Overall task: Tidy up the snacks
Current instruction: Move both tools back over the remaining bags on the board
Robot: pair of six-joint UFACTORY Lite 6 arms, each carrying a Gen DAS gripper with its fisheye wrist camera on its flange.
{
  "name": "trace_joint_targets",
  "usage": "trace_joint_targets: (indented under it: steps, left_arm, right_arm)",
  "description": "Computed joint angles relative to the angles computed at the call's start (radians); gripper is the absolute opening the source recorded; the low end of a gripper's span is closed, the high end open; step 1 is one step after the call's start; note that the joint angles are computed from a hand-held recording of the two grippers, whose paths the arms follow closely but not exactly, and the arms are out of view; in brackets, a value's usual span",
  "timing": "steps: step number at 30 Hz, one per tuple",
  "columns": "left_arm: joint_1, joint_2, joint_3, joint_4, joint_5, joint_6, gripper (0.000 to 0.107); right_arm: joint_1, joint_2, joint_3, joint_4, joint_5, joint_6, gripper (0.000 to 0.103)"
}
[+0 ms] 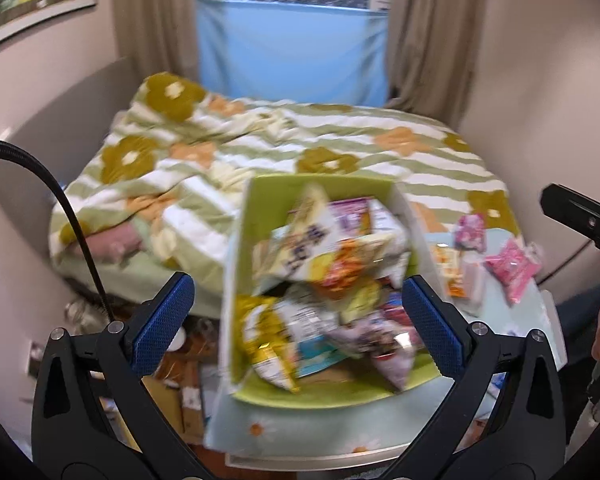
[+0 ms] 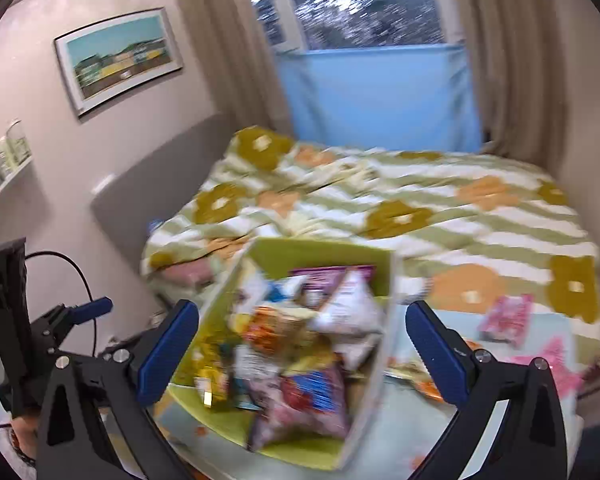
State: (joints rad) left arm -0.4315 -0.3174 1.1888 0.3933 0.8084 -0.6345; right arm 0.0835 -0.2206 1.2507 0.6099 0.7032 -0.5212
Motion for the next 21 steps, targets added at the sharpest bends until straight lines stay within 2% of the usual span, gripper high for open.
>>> trace_joint_targets:
  steps: [5, 10, 16, 21]
  left_arm:
    - [-0.134, 0.082, 0.074, 0.036, -0.028, -0.048, 0.102]
    - [-0.253, 0.227, 0.206, 0.061, -0.015, -0.087, 0.102]
    - [-0.379, 0.462, 0.423, 0.104, 0.019, -0.141, 0.102]
    - [-0.460, 0.725, 0.665, 0.099, 0.062, -0.177, 0.102]
  right_arm:
    - [-0.247, -0.144, -0.050, 0.027, 0.089, -0.059, 0.103]
    - [-0.521, -0.146, -0.020, 0.112, 0.196, -0.211, 0.103]
    - [-0.784, -0.011, 0.048, 0.222, 0.286, -0.424, 0.103]
    - [-0.878, 0.210, 0.175, 0.238, 0.322, -0.544, 0.103]
